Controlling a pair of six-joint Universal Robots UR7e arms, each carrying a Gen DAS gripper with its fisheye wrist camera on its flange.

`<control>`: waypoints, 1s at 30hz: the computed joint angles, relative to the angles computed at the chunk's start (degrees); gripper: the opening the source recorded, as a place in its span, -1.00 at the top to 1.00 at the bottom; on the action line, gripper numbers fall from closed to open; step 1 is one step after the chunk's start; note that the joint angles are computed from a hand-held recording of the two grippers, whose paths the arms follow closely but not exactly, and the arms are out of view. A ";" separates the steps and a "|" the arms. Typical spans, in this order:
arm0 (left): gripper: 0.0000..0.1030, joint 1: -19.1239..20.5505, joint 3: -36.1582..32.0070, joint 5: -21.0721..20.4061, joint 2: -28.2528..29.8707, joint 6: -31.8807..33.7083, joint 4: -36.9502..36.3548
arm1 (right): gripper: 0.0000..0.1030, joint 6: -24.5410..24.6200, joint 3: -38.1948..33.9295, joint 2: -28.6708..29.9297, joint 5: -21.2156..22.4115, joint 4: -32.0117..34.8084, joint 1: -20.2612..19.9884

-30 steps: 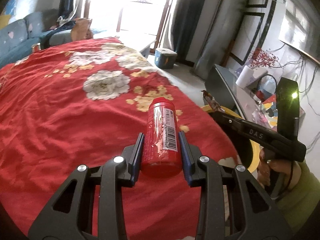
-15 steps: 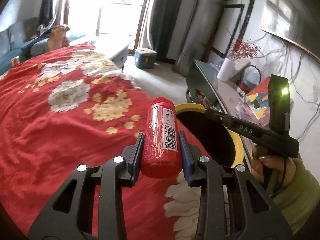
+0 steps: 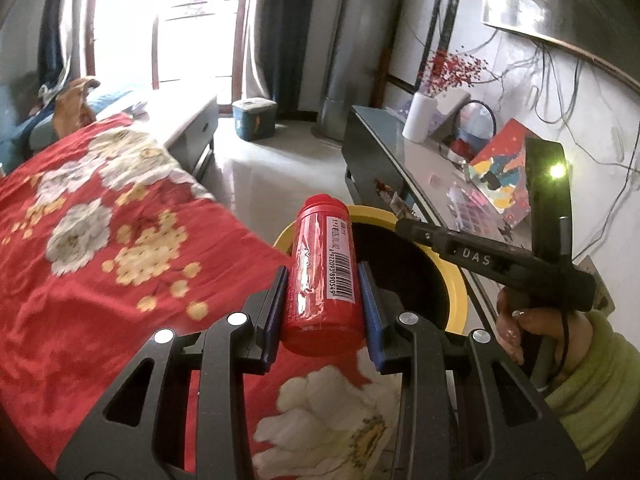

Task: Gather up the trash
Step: 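Carry the red bottle and brown wrapper with both grippers over the bin, then open both grippers to drop the bottle and wrapper into the bin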

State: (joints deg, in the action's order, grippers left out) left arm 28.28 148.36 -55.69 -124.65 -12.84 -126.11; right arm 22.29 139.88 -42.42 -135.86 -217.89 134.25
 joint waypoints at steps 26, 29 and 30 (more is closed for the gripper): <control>0.47 5.96 -0.15 -5.43 21.11 8.01 -19.65 | 0.64 3.21 7.16 0.35 1.32 -6.33 -4.56; 0.37 6.60 -0.45 -5.55 22.63 8.43 -20.73 | 0.47 3.66 7.65 0.30 1.24 -6.22 -4.51; 0.22 6.73 -0.48 -5.54 22.87 8.45 -21.01 | 0.39 3.92 7.82 0.27 1.16 -6.30 -4.35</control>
